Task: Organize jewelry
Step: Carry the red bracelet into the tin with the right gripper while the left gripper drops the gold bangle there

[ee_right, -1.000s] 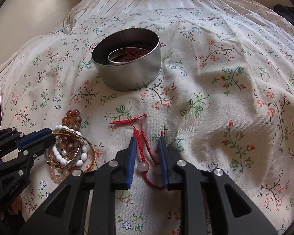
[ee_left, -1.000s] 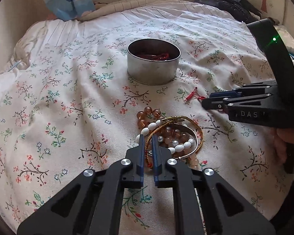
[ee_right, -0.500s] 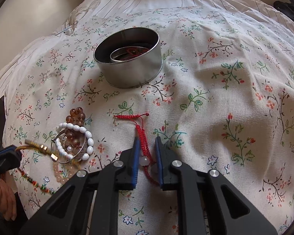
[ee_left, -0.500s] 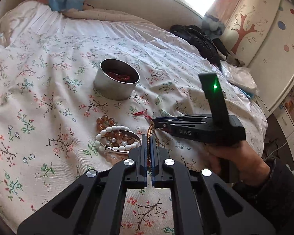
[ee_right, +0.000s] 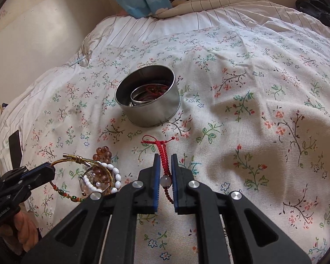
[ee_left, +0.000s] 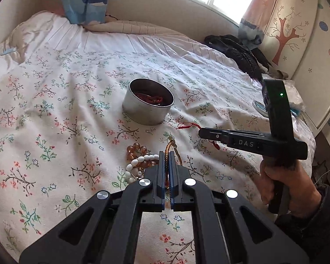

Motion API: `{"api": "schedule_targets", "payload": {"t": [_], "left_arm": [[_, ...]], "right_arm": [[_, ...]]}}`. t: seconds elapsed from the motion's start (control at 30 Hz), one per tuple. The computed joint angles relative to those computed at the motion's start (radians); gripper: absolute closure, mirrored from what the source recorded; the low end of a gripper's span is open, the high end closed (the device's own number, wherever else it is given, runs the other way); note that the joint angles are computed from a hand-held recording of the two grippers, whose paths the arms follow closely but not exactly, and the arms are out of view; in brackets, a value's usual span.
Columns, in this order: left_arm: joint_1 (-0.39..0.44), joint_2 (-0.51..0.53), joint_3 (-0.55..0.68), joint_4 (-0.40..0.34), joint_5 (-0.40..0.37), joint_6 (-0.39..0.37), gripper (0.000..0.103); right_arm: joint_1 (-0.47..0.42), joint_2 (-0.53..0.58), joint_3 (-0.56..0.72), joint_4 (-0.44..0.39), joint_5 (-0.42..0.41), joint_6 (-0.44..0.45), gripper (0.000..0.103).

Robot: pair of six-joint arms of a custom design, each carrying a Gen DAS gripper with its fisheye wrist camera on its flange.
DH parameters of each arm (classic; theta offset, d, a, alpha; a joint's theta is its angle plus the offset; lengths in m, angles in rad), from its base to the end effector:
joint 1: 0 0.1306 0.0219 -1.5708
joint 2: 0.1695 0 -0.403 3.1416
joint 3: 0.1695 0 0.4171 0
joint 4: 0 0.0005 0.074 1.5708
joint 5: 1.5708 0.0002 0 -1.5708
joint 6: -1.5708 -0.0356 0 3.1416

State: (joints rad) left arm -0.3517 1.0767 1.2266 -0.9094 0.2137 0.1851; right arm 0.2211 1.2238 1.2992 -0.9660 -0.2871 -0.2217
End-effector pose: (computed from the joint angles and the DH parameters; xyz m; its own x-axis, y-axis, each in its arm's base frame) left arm 0.3582 -0.1400 0.4998 -0.7239 0.0741 -0.6859 0.3539 0.8933 -0.2770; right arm 0.4218 0.1046 0.4745 -0.8244 0.0309 -0.5651 -0.2079 0.9122 0.3531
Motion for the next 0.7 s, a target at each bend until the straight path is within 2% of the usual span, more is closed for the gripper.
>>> {"api": "schedule_targets", "payload": {"t": [0.3,0.7], "left_arm": [[-0.059,0.009,0.009,0.016,-0.118,-0.059,0.1],[-0.089,0.018,0.015,0.037,-0.174,-0.103,0.1]], "right_arm": [[0.005,-0.008,0.003,0.034,-0.018,0.0,0.092],[-0.017,-0.033,-0.011,0.096,-0.054,-0.034,0.093]]}}
